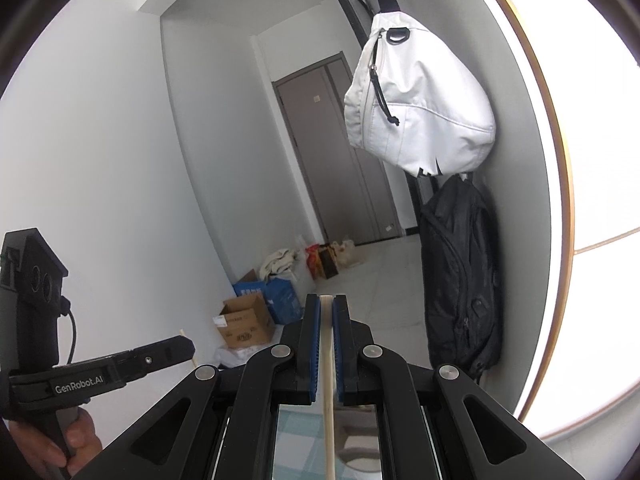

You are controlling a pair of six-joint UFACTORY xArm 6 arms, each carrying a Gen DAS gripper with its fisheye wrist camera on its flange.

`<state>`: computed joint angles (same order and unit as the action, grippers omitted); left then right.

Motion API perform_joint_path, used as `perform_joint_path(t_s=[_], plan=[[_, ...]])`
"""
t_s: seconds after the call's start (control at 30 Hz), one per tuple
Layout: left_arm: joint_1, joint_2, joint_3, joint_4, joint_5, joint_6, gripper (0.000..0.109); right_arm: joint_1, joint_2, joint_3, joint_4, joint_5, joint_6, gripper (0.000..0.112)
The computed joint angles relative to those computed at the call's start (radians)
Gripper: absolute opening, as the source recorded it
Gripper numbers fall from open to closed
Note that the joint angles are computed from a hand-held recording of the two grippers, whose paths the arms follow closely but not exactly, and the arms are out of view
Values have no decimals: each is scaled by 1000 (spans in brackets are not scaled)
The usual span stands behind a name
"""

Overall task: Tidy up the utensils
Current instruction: 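Lift both held chopsticks and carry them toward the white caddy, then lower both chopsticks into the caddy and open both grippers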

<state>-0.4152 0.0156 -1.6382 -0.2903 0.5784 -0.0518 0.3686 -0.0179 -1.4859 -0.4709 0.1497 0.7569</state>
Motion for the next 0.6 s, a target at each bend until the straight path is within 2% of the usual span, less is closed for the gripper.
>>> perform_joint_path(t_s=[0.33,0.43,0.5,0.6], plan=[[0,231,-348,-12,102,12,0,-39,198,-281,192,47,-210,5],[2,286,-416,-9,124,16,0,-56,257,-353,115,61,-166,5],[4,318,-450,-13,136,23,0,-59,293,-393,135,64,-202,5],[9,360,-494,-17,160,34,0,-68,344,-445,100,58,-182,5]])
